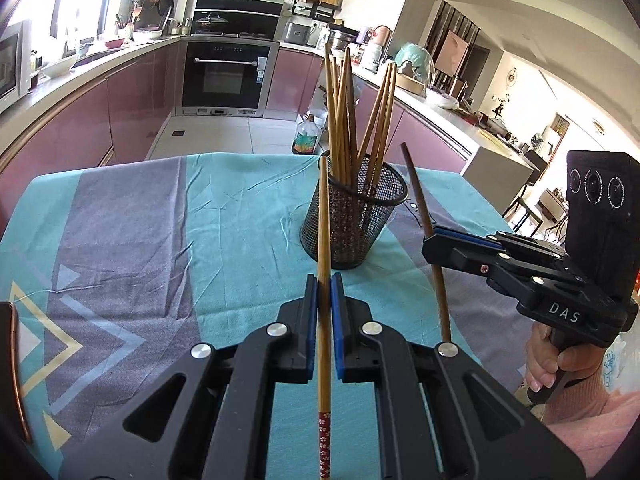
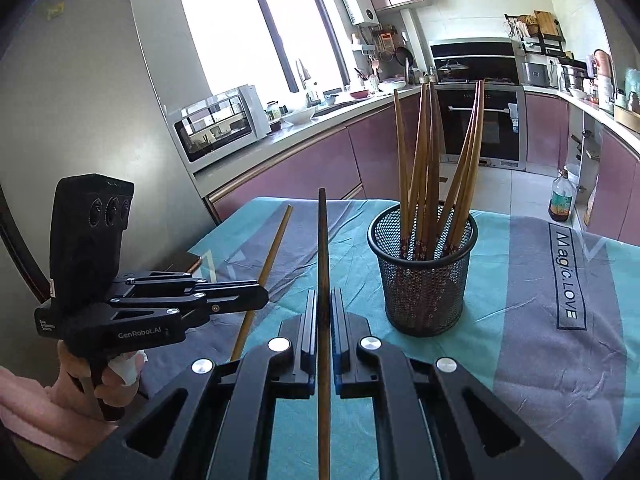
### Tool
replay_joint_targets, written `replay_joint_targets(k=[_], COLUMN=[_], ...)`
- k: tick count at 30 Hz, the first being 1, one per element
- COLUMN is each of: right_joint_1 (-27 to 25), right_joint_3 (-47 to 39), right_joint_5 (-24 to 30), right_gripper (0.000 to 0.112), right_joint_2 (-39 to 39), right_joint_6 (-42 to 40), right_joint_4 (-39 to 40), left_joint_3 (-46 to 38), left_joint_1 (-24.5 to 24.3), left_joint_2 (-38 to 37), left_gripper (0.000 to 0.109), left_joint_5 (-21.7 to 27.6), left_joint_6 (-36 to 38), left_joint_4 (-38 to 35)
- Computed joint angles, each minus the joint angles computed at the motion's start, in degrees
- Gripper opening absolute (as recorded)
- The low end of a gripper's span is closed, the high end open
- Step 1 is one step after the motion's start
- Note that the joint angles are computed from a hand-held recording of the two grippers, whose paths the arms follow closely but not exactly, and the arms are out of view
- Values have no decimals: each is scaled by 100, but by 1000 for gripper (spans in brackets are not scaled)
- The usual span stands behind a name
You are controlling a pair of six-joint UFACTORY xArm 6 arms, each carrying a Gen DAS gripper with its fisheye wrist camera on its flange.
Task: Organize utensils
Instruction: 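Lift both held chopsticks upright and carry them toward the mesh cup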
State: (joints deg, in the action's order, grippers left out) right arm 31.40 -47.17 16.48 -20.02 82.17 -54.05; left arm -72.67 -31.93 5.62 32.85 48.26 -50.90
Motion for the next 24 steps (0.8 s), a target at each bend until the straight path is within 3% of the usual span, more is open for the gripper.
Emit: replay_joint_targets(k=[24], right_joint_1=[5], right_joint_3=[7], right_joint_5=[228], right_gripper=[5], right_joint_2=[-358], right_joint_6=[1122], right_joint_4=[-1221], left_joint_3=[57], left_joint_1=[95], left_joint_2=[-265], left_gripper=[7], left_joint_5=[22], left_joint_6=[401], left_joint_4=[-606])
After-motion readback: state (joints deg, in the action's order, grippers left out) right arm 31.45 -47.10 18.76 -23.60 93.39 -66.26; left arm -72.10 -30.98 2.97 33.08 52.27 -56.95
